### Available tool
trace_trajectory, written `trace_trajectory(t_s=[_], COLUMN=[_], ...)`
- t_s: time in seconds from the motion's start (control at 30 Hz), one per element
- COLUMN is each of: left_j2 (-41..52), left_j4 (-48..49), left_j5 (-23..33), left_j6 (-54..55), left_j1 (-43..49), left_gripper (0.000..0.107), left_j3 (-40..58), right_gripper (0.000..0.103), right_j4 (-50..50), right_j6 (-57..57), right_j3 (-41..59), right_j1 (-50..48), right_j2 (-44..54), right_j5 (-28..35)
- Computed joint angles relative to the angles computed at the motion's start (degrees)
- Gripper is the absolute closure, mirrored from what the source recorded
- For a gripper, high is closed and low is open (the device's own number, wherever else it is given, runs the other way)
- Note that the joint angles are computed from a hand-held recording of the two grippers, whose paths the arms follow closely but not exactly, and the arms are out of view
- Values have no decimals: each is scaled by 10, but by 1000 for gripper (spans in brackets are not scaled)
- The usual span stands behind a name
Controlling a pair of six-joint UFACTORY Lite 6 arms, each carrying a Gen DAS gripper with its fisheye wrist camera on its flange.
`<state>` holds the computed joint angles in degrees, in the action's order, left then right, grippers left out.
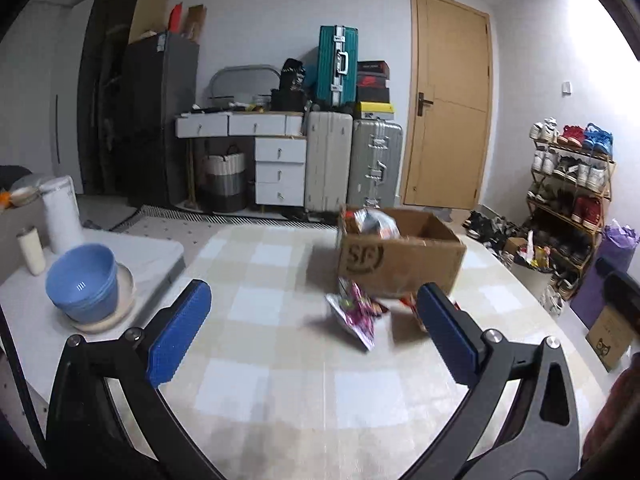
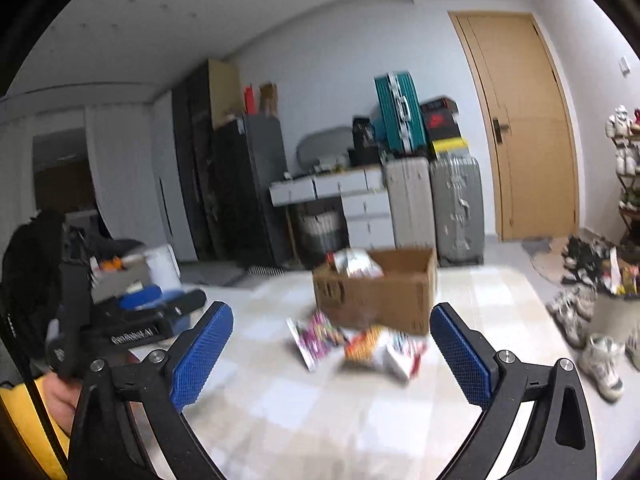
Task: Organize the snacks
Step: 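Move both tools back toward the last two snack bags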
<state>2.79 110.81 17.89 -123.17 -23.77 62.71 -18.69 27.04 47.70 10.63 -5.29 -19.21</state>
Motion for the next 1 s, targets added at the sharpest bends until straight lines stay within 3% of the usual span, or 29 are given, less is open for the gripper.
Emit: trace_trajectory(t_s=[0.13, 0.4, 0.7, 0.83, 1.0], left_j2=[23, 88, 125, 155, 197], left_j4=[120, 219, 196, 196, 207], left_j5=[27, 64, 46, 47, 29], left_j6=[-137, -257, -236, -240, -256], left_j1=[-17, -26, -16, -13, 0], left_gripper=[4, 4, 4, 4, 4], left_j3=[-52, -56, -19, 2, 35], right_gripper=[2, 2, 2, 2, 2], right_j4=[33, 60, 44, 81, -33], right_j6=[-12, -29, -17, -55, 82], right_j3=[-51, -78, -54, -8, 69], right_j1=[7, 4, 0, 2, -32], right_j2=[5, 30, 45, 89, 171], right_j5=[-34, -80, -51, -16, 8])
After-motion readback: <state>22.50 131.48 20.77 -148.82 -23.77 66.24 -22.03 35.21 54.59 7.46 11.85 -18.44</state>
